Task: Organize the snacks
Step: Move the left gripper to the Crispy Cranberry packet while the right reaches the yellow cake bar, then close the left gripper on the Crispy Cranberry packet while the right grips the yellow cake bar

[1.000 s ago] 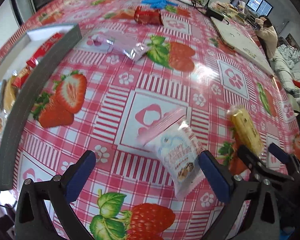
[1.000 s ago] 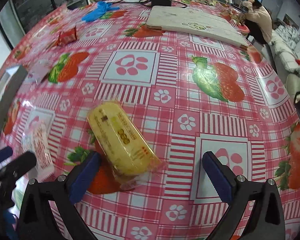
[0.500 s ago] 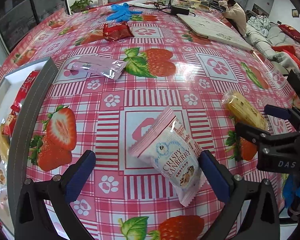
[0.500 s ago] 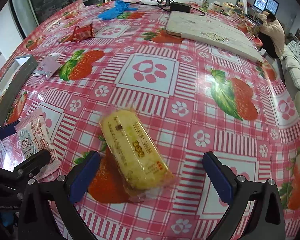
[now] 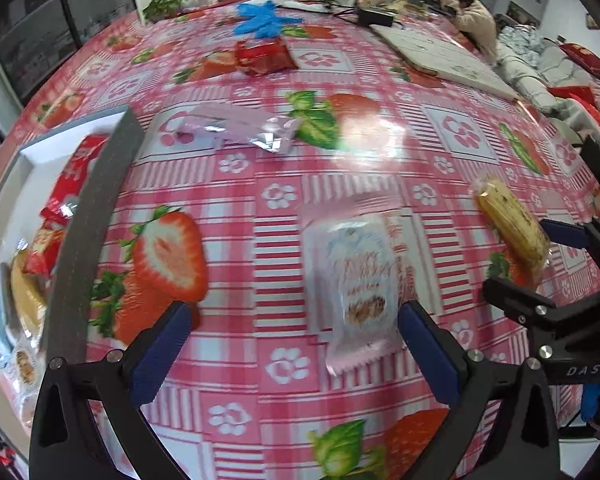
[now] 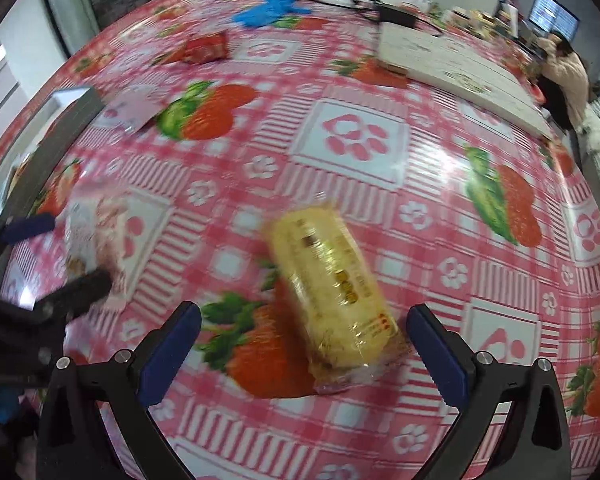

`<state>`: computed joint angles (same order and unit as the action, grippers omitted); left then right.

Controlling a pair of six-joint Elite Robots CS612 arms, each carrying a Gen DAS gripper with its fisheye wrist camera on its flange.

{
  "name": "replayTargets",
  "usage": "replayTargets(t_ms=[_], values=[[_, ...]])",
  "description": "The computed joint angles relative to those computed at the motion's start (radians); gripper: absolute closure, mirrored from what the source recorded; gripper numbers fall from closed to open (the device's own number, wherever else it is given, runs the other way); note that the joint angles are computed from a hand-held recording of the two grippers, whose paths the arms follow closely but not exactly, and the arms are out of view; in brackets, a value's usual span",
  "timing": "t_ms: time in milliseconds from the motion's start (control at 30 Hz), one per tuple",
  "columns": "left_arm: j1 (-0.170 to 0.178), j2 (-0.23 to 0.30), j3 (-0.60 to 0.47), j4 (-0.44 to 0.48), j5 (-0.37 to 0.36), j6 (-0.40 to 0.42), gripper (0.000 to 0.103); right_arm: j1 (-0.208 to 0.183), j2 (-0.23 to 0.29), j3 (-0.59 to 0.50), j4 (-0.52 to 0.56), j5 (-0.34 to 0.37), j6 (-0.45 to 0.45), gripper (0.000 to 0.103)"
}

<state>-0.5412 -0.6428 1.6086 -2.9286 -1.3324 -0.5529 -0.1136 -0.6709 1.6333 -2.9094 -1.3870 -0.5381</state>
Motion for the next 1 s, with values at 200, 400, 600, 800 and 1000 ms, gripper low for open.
replayTargets(t_ms=[200,400,600,800,1000], values=[[-0.001,-0.015,0.008,-0.046,-0.032,-0.052,0.0,0.0,0.009,-0.024,0.019,-0.006,0.021,0.0],[-0.009,0.018,-0.062,0.091,-0.01,-0.06,0.0,-0.002,0.011,-0.026,0.008,-0.015,0.019,0.0],[-0.013,0.028,-0.063,0.059,0.027,-0.028,0.0,-0.009,0.02,-0.041,0.005,0.0,0.031,0.0],[-0.012,0.026,-0.065,0.062,0.01,-0.007,0.007,0.001,0.02,-0.059,0.043,-0.032,0.06,0.001],[-0.024,0.015,-0.056,0.04,0.003,0.052,0.056,0.003,-0.002,-0.032,0.023,-0.021,0.058,0.064]])
